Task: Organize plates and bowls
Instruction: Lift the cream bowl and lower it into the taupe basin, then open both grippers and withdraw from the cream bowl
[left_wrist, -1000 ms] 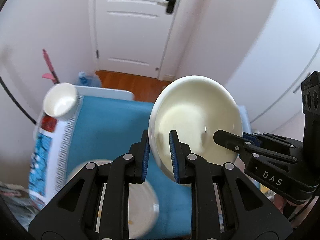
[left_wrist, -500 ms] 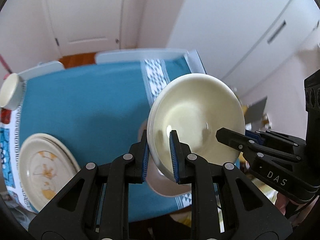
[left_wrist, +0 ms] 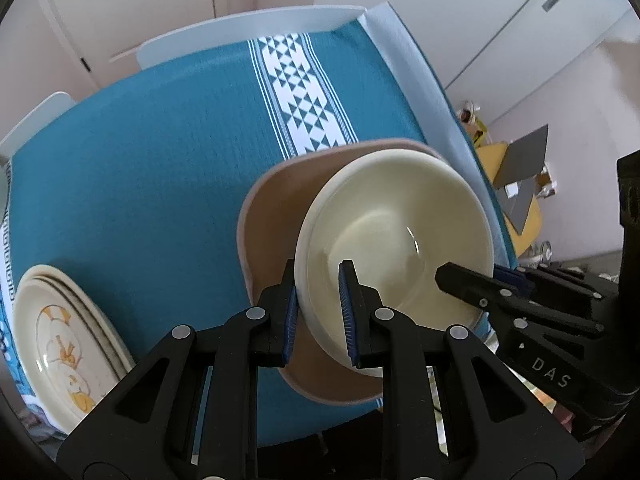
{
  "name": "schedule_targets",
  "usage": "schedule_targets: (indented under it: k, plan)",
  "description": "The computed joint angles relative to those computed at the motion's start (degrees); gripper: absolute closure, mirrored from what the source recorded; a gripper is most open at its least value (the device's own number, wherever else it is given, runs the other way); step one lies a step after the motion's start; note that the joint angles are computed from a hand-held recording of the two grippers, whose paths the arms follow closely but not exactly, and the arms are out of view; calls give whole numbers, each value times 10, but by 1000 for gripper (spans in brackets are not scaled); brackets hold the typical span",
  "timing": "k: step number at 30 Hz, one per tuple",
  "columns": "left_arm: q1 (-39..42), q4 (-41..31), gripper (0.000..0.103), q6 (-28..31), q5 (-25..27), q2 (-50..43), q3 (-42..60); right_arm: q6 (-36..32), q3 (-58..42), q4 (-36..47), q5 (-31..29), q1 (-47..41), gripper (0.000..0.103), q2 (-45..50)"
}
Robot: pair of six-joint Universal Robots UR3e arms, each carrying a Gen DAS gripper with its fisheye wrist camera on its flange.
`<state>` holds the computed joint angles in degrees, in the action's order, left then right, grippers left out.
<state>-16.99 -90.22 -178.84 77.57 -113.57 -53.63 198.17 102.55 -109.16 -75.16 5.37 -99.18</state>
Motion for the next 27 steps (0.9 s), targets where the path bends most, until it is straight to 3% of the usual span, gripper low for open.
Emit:
schedule_targets:
  k: [16, 27]
  plan:
    - [-14, -17, 86, 10, 37, -44, 47, 24, -15, 11, -19, 7, 87, 38]
    - [-14, -39, 86, 22, 48, -35, 86, 48, -98, 97, -42, 22, 87, 51]
